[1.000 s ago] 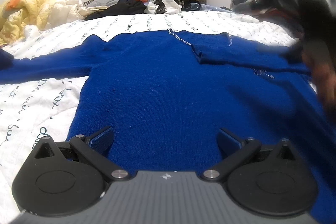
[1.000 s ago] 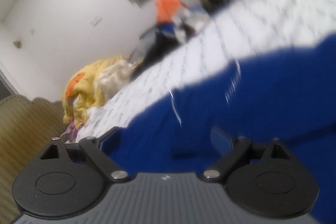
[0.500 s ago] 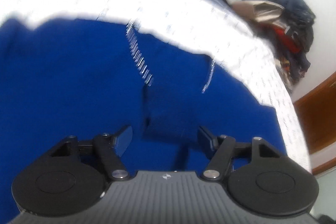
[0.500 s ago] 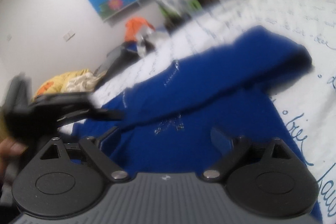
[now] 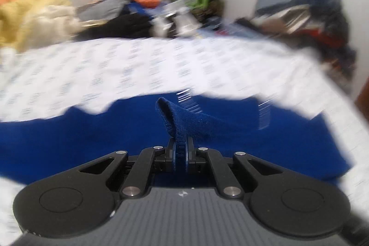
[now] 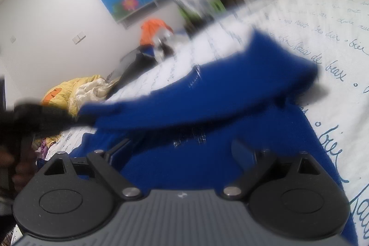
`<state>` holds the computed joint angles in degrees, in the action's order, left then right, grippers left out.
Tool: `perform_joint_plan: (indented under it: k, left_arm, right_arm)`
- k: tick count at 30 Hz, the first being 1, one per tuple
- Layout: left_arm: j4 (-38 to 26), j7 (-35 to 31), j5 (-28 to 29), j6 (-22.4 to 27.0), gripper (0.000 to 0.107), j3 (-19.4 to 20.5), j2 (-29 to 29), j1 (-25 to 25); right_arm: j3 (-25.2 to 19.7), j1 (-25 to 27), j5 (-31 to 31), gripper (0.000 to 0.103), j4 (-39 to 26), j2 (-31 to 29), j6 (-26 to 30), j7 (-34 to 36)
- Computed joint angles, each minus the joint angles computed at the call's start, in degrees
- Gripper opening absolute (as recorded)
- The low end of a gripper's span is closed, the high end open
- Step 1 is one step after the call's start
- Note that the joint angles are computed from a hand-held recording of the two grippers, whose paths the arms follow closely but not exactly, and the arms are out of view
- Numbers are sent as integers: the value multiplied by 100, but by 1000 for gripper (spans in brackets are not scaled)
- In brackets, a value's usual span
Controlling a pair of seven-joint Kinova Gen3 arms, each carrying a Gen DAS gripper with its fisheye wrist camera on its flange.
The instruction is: Fold small clothes
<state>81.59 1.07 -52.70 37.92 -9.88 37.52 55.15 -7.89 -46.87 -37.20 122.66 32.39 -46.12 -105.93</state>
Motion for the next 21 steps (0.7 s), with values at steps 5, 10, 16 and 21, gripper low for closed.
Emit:
perform_joint_plan:
  k: [5, 10, 16, 21]
  left_arm:
    - [449, 34, 384, 129, 8, 123, -89, -272]
    - [529, 154, 179, 227, 8, 77, -262, -150]
    - [271, -373, 276, 505, 10, 574, -73, -595]
    - [817, 622, -96, 316, 34, -394, -406, 369]
  right_arm:
    - [40, -75, -138, 94, -61, -10, 92, 160]
    - [84, -131, -294, 94, -137, -26, 213, 354]
    - [113, -169, -411, 94, -194, -19, 287, 527]
    - [157, -107, -472, 94, -251, -206, 689, 681]
